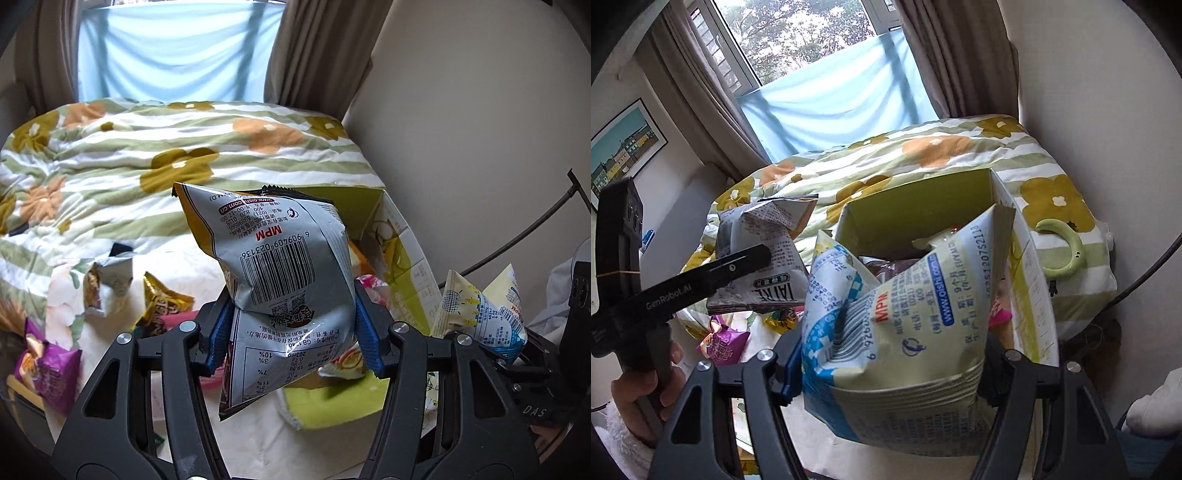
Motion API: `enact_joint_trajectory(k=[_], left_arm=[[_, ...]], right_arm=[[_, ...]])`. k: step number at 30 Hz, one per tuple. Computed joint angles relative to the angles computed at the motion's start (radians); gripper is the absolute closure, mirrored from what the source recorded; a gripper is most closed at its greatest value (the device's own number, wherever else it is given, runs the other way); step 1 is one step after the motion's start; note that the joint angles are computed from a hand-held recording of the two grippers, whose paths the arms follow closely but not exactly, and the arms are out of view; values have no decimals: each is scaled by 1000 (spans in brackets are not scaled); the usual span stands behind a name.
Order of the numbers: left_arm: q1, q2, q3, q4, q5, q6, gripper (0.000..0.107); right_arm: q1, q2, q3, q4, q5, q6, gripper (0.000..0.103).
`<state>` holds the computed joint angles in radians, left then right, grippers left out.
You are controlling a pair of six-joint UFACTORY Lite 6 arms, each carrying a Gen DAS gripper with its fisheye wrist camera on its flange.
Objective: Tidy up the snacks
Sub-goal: 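Carry both bags over the cardboard box and open both tools to drop them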
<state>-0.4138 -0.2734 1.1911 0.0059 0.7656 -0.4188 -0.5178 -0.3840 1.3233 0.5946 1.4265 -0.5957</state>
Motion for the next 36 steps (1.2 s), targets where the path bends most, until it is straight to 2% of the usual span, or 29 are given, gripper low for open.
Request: enact_joint_trajectory(k=[5,10,12,13,14,15,22,30,36], left_arm=[[-54,253,150,38,-47,-66,53],[-34,464,288,-19,-63,-6,53],[-29,535,343,-21,-57,0,43],[-31,553,354,1,-53,-21,26],[-32,549,345,23,-53,-43,7],[-31,531,318,34,-71,-53,4],[4,407,202,0,-69,5,5],[31,326,179,25,-33,40,5],[33,327,182,37,-29,47,5]], right_arm=[[-48,172,85,2,-9,-90,36],[-35,282,127,-19,-51,-112,36],[-28,316,138,-21,-67,-110,36],[-26,326,143,-22,-72,-110,36],[-20,334,149,-23,-78,-105,36],[-15,343,156,-24,-85,-100,36],[36,374,190,-30,-122,-41,36],[175,529,374,-71,-183,76,36],[267,676,490,-161,-252,155,28]])
